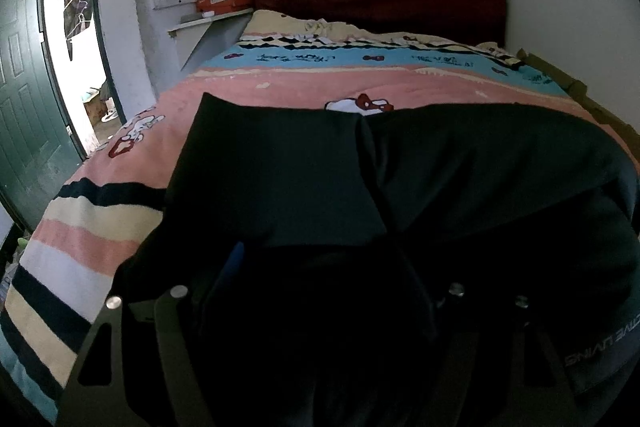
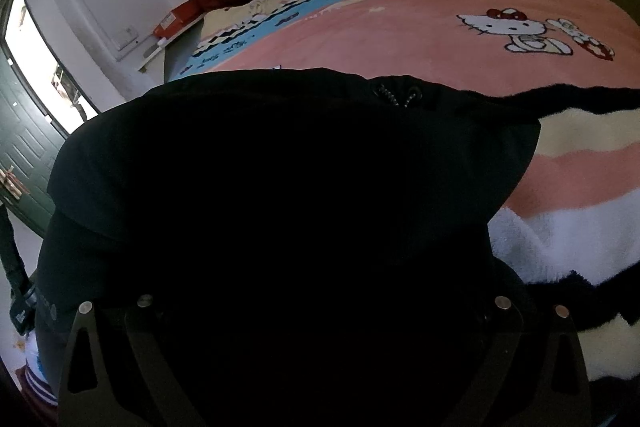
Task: Fold large clothes
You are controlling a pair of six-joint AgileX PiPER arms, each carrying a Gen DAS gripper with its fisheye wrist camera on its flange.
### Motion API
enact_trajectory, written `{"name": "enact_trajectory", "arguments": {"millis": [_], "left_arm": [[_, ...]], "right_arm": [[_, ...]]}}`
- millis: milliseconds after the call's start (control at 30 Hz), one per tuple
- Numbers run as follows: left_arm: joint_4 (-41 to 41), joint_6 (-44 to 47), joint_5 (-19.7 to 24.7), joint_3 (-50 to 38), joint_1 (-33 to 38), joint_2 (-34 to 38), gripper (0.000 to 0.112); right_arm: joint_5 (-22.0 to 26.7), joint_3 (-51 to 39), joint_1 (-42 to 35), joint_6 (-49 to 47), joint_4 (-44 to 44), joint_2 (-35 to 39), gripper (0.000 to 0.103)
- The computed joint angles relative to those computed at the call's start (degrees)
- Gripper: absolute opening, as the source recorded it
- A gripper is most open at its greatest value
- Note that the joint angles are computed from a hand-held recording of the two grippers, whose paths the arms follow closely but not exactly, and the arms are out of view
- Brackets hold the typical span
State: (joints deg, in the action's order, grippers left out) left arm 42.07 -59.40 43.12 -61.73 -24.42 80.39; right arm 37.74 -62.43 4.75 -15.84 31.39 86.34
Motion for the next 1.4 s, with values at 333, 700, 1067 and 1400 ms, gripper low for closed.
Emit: {"name": "enact_trajectory", "arguments": {"millis": [333, 700, 1067, 1400], "left_arm": [[0.63, -0.74, 0.46, -0.09, -0.40, 0.42, 0.074], [-17.47, 22.94, 8.35, -7.61, 5.27, -3.62, 0.074], [-48.01, 57.01, 15.43, -11.93, 29.77, -8.70, 0.073], [-64.14, 74.23, 17.90, -6.81, 41.64, -2.68, 0.080]], "right_arm": [[-0.27, 0.24, 0.11, -0.02, -0.02, 0.04, 0.099], [8.04, -4.58, 1.57, 11.39, -10.37, -3.39, 0.099], [23.01, -8.66, -14.37, -0.61, -6.49, -10.82, 0.102], [28.11, -4.11, -20.09, -10.56, 3.66, -1.72, 0.102]]}}
